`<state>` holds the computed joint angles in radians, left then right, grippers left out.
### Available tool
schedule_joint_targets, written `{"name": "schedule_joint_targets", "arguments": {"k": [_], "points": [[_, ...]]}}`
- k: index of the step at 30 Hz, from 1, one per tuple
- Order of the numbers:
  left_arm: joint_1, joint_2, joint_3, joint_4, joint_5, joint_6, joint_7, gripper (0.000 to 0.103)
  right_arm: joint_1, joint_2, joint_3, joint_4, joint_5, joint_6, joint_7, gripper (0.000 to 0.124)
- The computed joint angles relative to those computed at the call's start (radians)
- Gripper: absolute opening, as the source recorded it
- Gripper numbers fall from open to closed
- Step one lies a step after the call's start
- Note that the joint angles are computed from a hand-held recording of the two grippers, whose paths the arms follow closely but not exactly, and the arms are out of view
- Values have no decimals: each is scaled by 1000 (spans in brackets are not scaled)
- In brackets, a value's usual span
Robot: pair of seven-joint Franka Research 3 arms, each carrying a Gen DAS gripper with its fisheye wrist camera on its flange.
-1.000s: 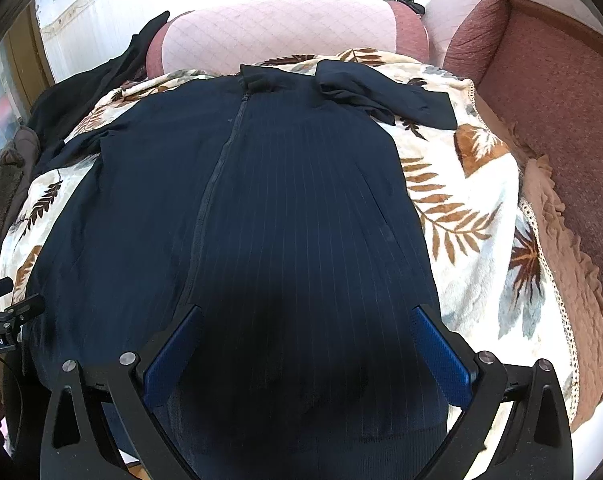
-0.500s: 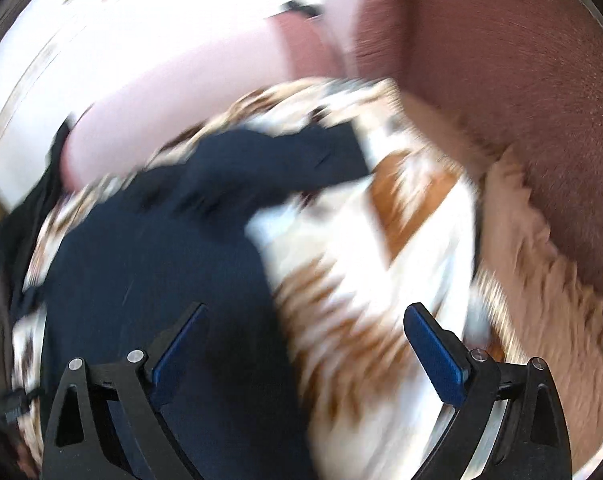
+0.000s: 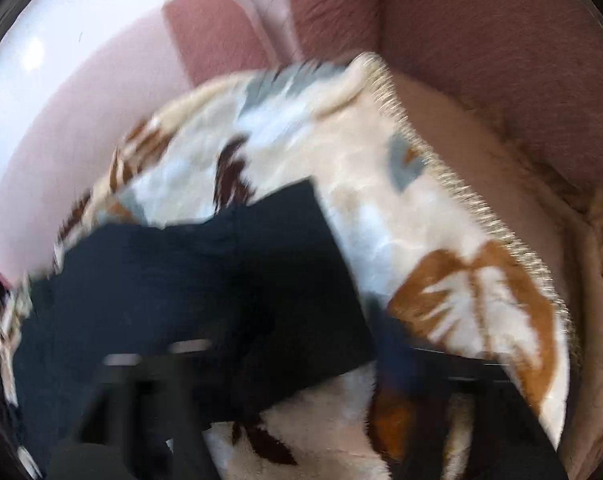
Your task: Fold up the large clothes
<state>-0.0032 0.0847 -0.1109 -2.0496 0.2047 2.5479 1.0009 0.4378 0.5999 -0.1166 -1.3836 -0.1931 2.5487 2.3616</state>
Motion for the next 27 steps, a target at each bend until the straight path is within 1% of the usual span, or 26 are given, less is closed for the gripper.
{"name": "schedule_joint_targets", "arguments": {"k": [1,2,4,6,7,8,9,10,11,13,15,18,19,22,24,27], "points": [[-1,7,0,7,4,3,0,103,14,-23,-12,-33,-26,32,2,11],[-2,14,1,13,12,7,-5,103,10,-42,-9,-52,-26,36,-6,8],[-4,21,5,23,40,12,-28,103,2,-93,-13,-116,-25,83,9,7],[-5,20,10,23,67,26,-59,103,35,-159,-69,-187,-96,121,97,7],[-6,18,14,22,93,33,-84,103,58,-196,-107,-223,-158,131,168,7],[-11,21,20,28,138,31,-125,103,81,-230,-144,-250,-229,122,248,7],[-16,22,26,35,192,19,-170,103,91,-246,-160,-257,-275,98,297,7],[-19,27,29,43,230,9,-199,103,98,-268,-173,-266,-316,55,339,7],[-21,30,30,48,260,3,-224,103,91,-280,-165,-271,-325,34,351,7],[-14,28,31,40,273,19,-242,103,73,-315,-143,-301,-338,37,373,7],[-2,26,29,31,245,43,-232,103,62,-348,-116,-331,-362,57,388,7],[15,33,19,38,163,45,-168,103,25,-358,-51,-330,-333,114,358,7],[15,31,20,38,164,45,-165,103,13,-357,-28,-325,-320,128,348,7],[10,19,27,34,216,51,-184,103,-13,-331,58,-291,-236,192,274,7],[13,6,29,24,228,64,-180,103,-7,-293,106,-239,-160,215,201,6],[21,-15,34,7,248,81,-185,103,23,-237,149,-162,-65,223,106,6]]}}
